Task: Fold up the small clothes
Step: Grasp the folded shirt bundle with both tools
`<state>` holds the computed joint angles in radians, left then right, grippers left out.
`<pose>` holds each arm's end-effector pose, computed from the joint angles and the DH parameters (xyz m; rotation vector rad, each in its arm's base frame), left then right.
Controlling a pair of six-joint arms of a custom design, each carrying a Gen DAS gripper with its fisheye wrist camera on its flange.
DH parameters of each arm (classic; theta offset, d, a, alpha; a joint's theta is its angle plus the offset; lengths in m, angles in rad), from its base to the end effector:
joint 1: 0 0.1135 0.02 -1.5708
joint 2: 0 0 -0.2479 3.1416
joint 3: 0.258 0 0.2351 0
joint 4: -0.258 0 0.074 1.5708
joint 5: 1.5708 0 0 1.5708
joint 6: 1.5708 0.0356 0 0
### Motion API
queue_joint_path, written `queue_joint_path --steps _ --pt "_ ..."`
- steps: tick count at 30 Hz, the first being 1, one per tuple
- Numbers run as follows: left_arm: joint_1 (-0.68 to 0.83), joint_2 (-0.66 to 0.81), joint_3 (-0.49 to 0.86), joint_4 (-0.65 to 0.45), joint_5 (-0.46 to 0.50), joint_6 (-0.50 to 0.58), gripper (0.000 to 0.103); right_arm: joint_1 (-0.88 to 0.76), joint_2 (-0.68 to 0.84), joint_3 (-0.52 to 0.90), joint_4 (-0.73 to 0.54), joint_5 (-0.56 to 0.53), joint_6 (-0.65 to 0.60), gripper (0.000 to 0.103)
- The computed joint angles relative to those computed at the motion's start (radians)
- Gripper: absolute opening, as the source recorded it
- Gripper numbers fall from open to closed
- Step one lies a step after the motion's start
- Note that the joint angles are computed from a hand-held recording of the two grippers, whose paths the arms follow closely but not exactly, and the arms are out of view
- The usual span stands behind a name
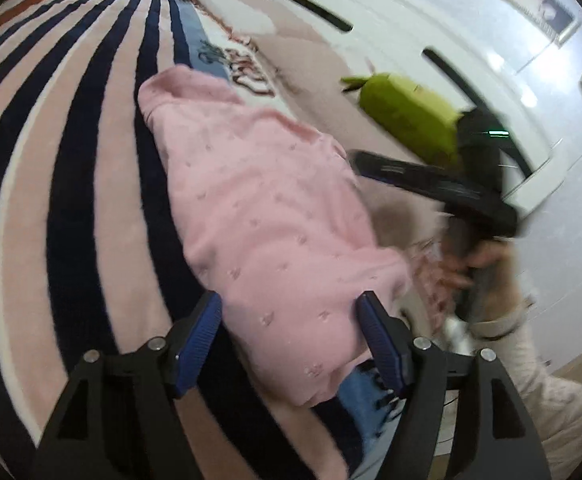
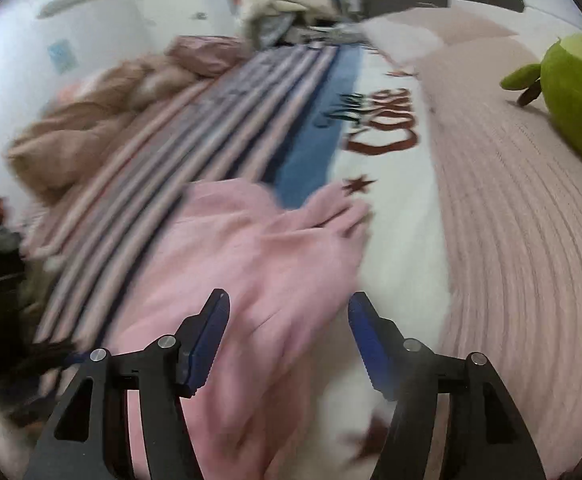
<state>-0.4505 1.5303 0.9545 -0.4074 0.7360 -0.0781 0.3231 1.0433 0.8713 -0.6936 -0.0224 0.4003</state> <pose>0.2497 -0.1473 0.2042 0.7603 2.4376 -1.1444 0.1899 0.0644 0.2644 0.0851 2.4659 0.3471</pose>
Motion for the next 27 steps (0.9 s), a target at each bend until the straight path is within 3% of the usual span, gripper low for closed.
queue_joint_path --steps 2,4,9,12,14,15,16,18,20,24,25,26,27 --pt "-0.014 -0.014 -0.02 0.01 -0.005 -0.002 0.052 0.06 -0.11 -0.053 -0.05 -0.052 0.012 0.048" --pt "-0.039 -0.061 -0.059 0.028 -0.038 0.002 0.041 0.174 -0.155 -0.103 -0.081 0.001 0.073 0.004" --pt "-0.086 -0.143 -0.106 -0.023 -0.113 0.086 0.042 0.336 -0.317 -0.299 -0.069 0.016 0.246 0.005" --pt "-0.099 -0.104 -0.059 -0.118 -0.131 0.128 0.062 0.366 -0.317 -0.27 -0.119 0.04 0.238 0.006" --pt "-0.098 -0.092 -0.032 -0.17 -0.139 0.159 0.064 0.344 -0.285 -0.209 -0.173 0.033 0.195 0.012" --pt "-0.08 -0.093 -0.022 -0.156 -0.128 0.153 0.066 0.34 -0.291 -0.199 -0.18 0.036 0.197 0.032" --pt "-0.049 -0.085 -0.012 -0.148 -0.095 0.146 0.07 0.294 -0.313 -0.19 -0.176 0.024 0.182 0.061" --pt "0.032 -0.017 0.043 -0.13 0.023 0.105 0.073 0.179 -0.345 -0.187 -0.137 -0.022 0.157 0.091" --pt "0.061 0.057 0.111 -0.144 0.061 0.104 0.073 0.024 -0.283 -0.17 -0.084 -0.116 0.117 0.092" --pt "0.054 0.246 0.239 -0.088 -0.021 0.004 0.069 -0.101 -0.064 -0.169 0.053 -0.28 0.041 0.089" --pt "0.058 0.281 0.255 -0.065 -0.02 -0.017 0.059 -0.117 0.013 -0.175 0.109 -0.309 0.04 0.072" --pt "0.059 0.312 0.273 -0.041 -0.016 -0.039 0.053 -0.127 0.067 -0.181 0.15 -0.337 0.041 0.062" --pt "0.06 0.341 0.285 -0.001 -0.008 -0.073 0.033 -0.142 0.105 -0.194 0.198 -0.391 0.04 0.049"
